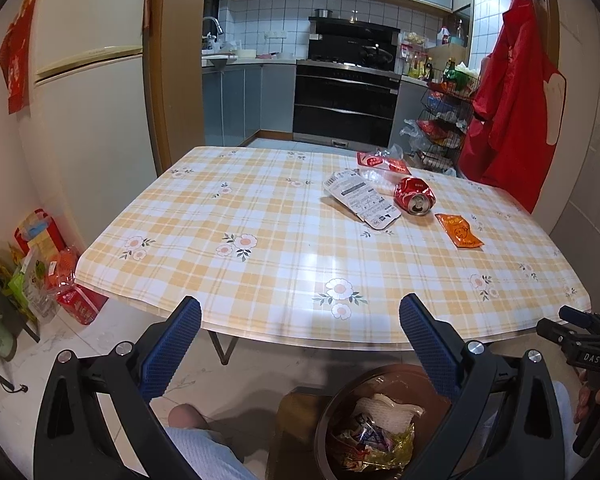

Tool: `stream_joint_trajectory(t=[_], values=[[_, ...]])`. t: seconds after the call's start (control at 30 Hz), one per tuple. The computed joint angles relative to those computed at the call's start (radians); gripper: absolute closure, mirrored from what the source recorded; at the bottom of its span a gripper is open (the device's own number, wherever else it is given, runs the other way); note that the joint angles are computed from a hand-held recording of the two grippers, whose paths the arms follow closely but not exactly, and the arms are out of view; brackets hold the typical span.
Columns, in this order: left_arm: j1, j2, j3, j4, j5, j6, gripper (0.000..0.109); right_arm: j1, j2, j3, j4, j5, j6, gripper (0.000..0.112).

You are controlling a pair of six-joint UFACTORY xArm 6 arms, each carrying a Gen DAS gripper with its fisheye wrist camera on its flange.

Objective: Collect trash
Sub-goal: 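Carry the blue can and plastic strip over the bin and release both, then grasp the orange snack packet with the right gripper while the left gripper grasps the white receipt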

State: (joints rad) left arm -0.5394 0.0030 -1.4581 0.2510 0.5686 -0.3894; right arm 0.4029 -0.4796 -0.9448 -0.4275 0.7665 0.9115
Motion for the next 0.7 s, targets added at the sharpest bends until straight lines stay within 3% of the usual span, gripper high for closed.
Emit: stream_joint_trajectory(t=[0.4, 0.7], values=[[-0.010, 0.122, -0.130, -0.014, 0.059, 0.037, 0.011, -0.083, 0.061, -0.005, 0.055, -0.046, -0.070, 0.015], [-0.016, 0.351, -0.401, -0.034, 0.146, 0.079, 0.011, -0.202, 0.238, -0.136, 0.079, -0.095, -0.244, 0.015]])
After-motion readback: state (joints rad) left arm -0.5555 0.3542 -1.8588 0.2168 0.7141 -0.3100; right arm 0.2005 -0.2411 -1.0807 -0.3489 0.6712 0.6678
